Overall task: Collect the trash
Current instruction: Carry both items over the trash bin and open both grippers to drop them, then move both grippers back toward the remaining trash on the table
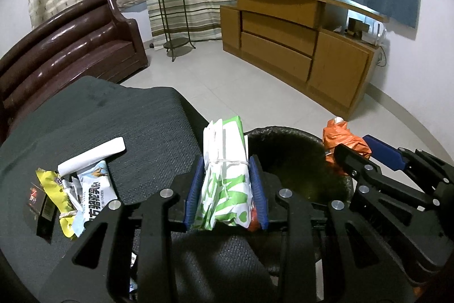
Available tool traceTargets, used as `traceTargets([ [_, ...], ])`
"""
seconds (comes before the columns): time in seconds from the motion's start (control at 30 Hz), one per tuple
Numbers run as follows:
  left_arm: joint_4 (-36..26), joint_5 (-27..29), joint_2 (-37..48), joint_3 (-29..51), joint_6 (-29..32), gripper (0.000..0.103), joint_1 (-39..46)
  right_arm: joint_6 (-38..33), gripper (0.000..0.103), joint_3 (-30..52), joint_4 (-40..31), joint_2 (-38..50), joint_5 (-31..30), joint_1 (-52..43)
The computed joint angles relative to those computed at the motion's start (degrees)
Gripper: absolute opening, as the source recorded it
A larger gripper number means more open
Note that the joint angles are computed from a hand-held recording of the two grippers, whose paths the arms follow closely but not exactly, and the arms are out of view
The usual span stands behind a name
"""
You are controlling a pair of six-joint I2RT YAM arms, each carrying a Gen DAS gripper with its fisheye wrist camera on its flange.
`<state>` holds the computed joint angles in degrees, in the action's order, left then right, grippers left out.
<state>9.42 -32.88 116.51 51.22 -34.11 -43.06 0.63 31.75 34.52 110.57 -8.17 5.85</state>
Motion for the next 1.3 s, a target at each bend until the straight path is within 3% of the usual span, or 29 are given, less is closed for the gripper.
traceTargets([
  [0.13, 0.46, -0.52, -0.11, -0.16, 0.08, 0.048, -0.11, 0.21, 0.039, 0.12, 0.12, 0.08, -0.01, -0.03],
  [0.57, 2.27, -1.74, -2.17, -2.42, -0.74, 0.063, -0.09, 0.92, 0.044, -0.48, 0.77, -0.74, 0.94, 0.54],
  [1.03, -0.33, -4.37, -8.22, -6.31, -3.34, 0.065, -1.69, 1.02, 0.044, -1.42, 0.00, -3.27, 1.64, 1.60],
  [1.3, -3.96, -6.55, -16.08, -13.00, -7.47, 0.065, -2.39, 1.14, 0.044, -3.22, -0.14, -6.21, 2.16, 3.89],
])
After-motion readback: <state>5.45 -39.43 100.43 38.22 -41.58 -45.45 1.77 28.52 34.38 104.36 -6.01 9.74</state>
